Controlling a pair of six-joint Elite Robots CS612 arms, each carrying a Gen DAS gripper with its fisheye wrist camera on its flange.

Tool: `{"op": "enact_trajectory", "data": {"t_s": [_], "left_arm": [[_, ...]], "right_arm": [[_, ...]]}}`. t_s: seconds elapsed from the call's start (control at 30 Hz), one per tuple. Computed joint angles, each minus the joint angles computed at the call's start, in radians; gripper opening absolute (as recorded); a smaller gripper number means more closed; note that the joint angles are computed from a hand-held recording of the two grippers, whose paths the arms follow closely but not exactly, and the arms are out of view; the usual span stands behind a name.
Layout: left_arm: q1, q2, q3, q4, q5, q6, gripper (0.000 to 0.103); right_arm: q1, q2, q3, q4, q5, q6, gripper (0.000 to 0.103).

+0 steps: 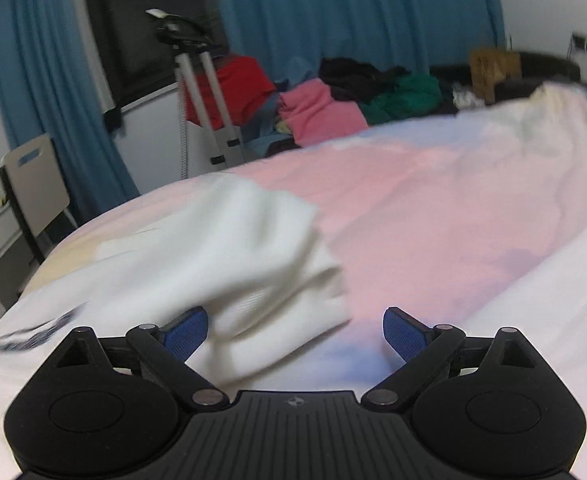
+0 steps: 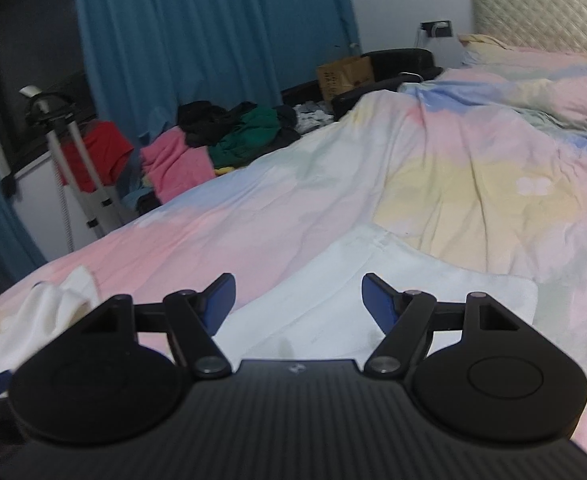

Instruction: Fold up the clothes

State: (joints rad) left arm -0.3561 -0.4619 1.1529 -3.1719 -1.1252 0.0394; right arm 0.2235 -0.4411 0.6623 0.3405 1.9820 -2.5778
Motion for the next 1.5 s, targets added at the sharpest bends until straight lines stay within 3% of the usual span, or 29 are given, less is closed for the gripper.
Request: {"op": "enact_trajectory", "data": {"t_s": [0.07, 0.17, 0.2, 0.23, 0.27, 0.33, 0.37, 0.43, 0.53, 0.73, 0.8, 0.83, 0.87, 0.93, 1.0, 1.1, 1.33, 1.4, 1.5], "left_arm": [[-0.016, 0.072, -0.119, 0.086, 0.118, -0.012, 0.097], [-0.024, 0.149, -0.256, 0.156, 0.218, -0.053, 0.100], [-0.024, 0.164, -0.283, 0.155, 0.241, -0.066, 0.089], [-0.022, 0.170, -0.294, 0.139, 0.251, -0.076, 0.070], [-0.020, 0.176, -0.306, 0.123, 0.261, -0.085, 0.061], [-0.006, 0.161, -0.289, 0.070, 0.211, -0.085, 0.029], [0.003, 0.149, -0.277, 0.044, 0.180, -0.083, 0.024], [0.022, 0.125, -0.250, -0.038, 0.163, -0.076, 0.020], [0.053, 0.110, -0.252, -0.143, 0.179, -0.097, 0.020], [0.123, 0.173, -0.396, -0.014, 0.411, -0.191, 0.023], [0.149, 0.171, -0.388, 0.112, 0.386, -0.212, 0.025], [0.158, 0.149, -0.347, 0.126, 0.347, -0.258, 0.026], [0.168, 0.130, -0.307, 0.117, 0.303, -0.292, 0.027], [0.183, 0.089, -0.223, 0.077, 0.230, -0.359, 0.052], [0.190, 0.041, -0.132, 0.018, 0.170, -0.413, 0.062], [0.194, -0.058, 0.053, -0.108, 0.063, -0.411, 0.073], [0.126, -0.269, 0.477, -0.350, -0.054, -0.419, 0.081], [0.106, -0.314, 0.570, -0.395, -0.085, -0.446, 0.081], [0.070, -0.331, 0.628, -0.450, -0.064, -0.422, 0.081]], "right_arm": [[-0.004, 0.038, -0.061, 0.046, 0.009, 0.041, 0.072], [-0.006, 0.091, -0.144, 0.100, 0.000, 0.048, 0.072], [-0.004, 0.115, -0.181, 0.120, 0.009, 0.041, 0.072], [-0.003, 0.146, -0.236, 0.157, 0.018, 0.039, 0.072], [-0.003, 0.178, -0.296, 0.200, 0.015, 0.042, 0.072], [-0.005, 0.230, -0.396, 0.270, -0.009, 0.054, 0.072], [-0.006, 0.244, -0.424, 0.290, -0.016, 0.061, 0.072], [-0.005, 0.219, -0.377, 0.261, -0.030, 0.068, 0.072], [0.001, 0.151, -0.241, 0.158, -0.039, 0.043, 0.072], [0.015, 0.147, -0.244, 0.148, -0.071, -0.032, 0.072], [0.018, 0.150, -0.252, 0.145, -0.078, -0.055, 0.072], [0.019, 0.153, -0.257, 0.144, -0.082, -0.065, 0.072], [0.020, 0.156, -0.263, 0.143, -0.087, -0.075, 0.072], [0.020, 0.168, -0.285, 0.151, -0.111, -0.082, 0.072], [0.018, 0.162, -0.271, 0.131, -0.145, -0.085, 0.072], [0.019, 0.125, -0.198, 0.049, -0.193, -0.117, 0.072], [0.024, 0.041, -0.025, -0.146, -0.338, -0.227, 0.072], [0.028, 0.016, 0.026, -0.202, -0.381, -0.278, 0.072], [0.037, -0.021, 0.098, -0.270, -0.424, -0.363, 0.072]]}}
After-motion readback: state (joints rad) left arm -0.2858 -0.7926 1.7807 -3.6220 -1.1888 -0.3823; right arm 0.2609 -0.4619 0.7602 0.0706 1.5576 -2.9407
